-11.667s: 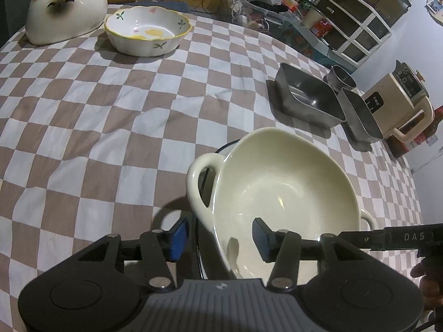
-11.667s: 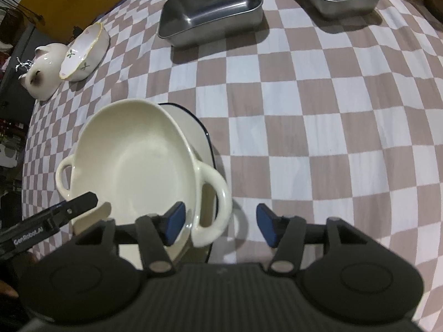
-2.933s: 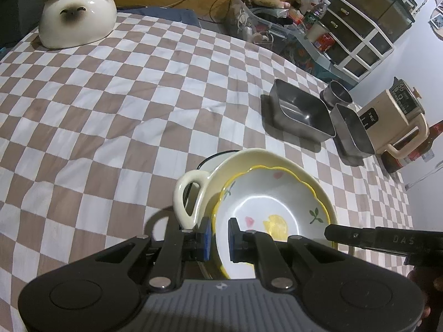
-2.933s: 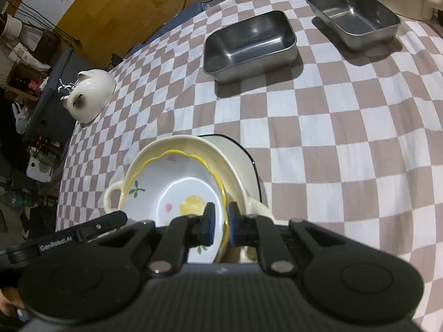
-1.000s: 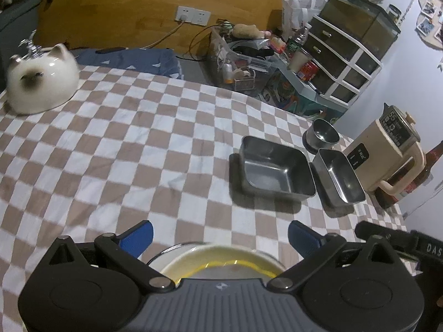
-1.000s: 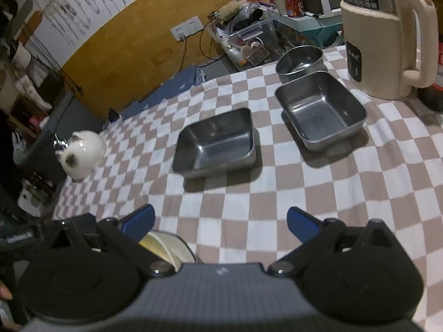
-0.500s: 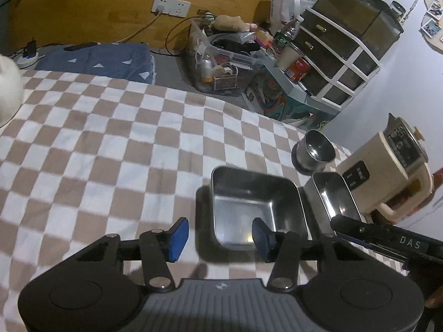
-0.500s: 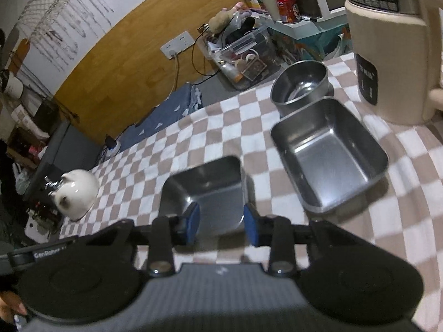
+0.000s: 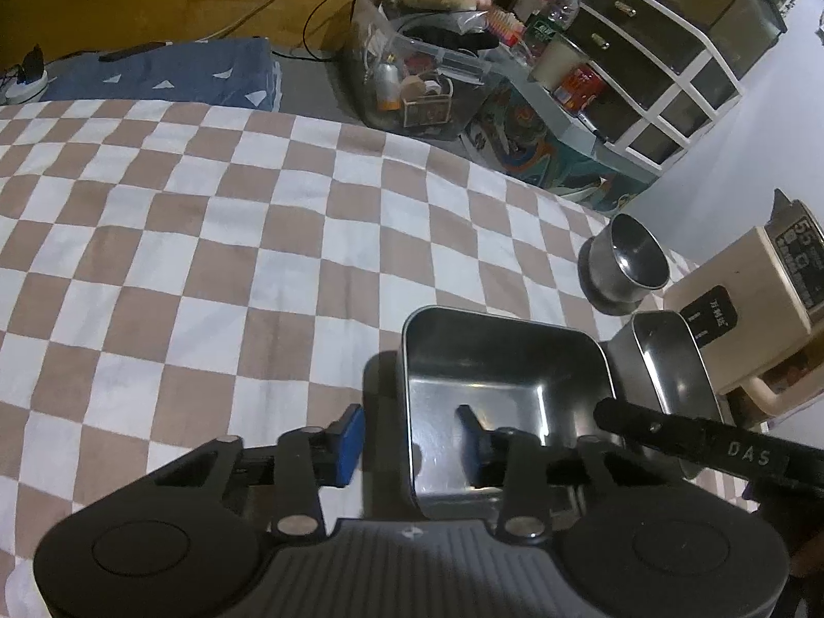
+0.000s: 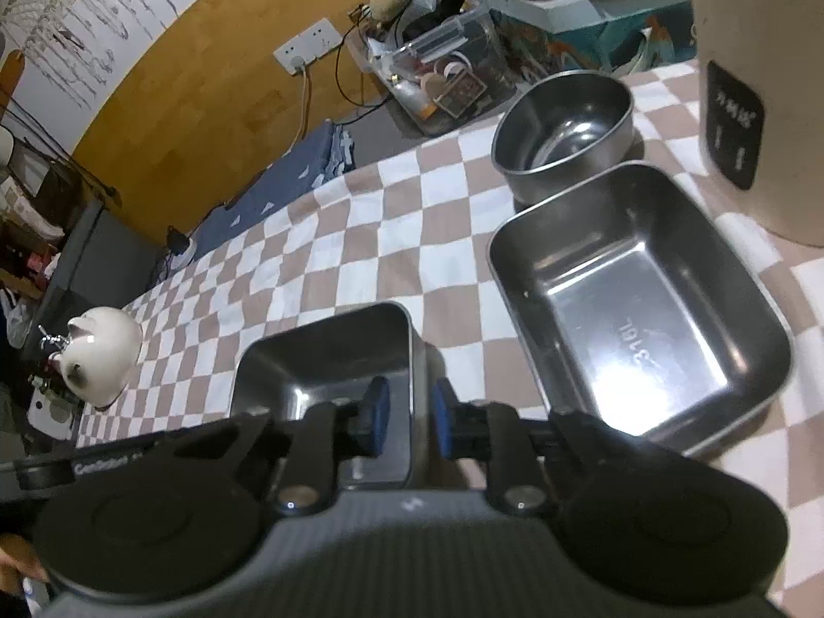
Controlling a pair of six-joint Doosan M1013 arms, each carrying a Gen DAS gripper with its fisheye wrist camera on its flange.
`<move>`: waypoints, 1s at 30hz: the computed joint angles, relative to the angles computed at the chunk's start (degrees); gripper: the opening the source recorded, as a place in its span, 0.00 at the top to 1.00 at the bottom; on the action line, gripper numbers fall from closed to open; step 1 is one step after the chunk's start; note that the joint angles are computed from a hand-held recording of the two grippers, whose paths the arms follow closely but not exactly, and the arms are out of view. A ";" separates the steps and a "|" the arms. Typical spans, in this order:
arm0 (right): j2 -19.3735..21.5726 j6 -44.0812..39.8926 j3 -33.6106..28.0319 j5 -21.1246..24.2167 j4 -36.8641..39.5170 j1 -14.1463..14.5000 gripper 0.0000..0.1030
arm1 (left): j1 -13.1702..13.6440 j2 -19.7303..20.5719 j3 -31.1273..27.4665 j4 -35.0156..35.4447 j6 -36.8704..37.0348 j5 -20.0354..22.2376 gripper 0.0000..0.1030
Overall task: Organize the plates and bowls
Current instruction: 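Close both grippers on the steel tray rim, then lift the steel tray with both grippers and carry it toward the stacked dishes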
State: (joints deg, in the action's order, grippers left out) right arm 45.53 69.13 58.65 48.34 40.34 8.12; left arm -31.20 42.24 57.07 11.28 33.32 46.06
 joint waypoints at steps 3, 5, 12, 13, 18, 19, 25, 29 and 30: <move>0.76 0.40 -1.07 0.83 -0.74 0.34 0.83 | 0.27 0.24 -0.35 -1.53 1.50 0.00 0.82; 0.95 0.59 -1.47 0.63 -1.94 0.67 0.85 | 0.24 0.41 -0.70 -1.64 2.30 0.46 0.85; 0.28 0.58 -0.63 0.01 -1.16 0.52 0.89 | -0.51 -0.48 -0.17 -0.06 1.50 0.21 0.85; -0.04 0.09 -0.18 -0.19 -0.61 0.40 0.89 | -0.69 -0.77 0.06 0.39 1.17 0.05 0.85; -2.73 -2.96 3.28 -0.66 2.10 -0.36 0.89 | -1.75 -2.49 1.62 2.36 -0.85 -0.76 0.85; -3.26 -3.54 4.01 -0.79 2.43 -0.46 0.89 | -1.98 -2.81 1.91 2.67 -1.16 -0.82 0.85; -6.96 -6.88 9.14 -1.28 4.73 -1.24 0.89 | -3.95 -5.54 4.94 5.34 -4.51 -1.64 0.85; -9.80 -9.26 13.23 -2.07 6.90 -1.83 0.89 | -5.39 -7.27 6.94 6.39 -5.96 -1.87 0.85; -10.32 -9.53 13.95 -2.27 7.31 -1.95 0.89 | -5.72 -7.59 7.30 6.62 -6.34 -1.91 0.85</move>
State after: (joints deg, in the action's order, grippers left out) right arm 35.21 59.60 72.60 46.06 47.65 6.17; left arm -36.92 34.66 64.37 17.90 26.98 44.15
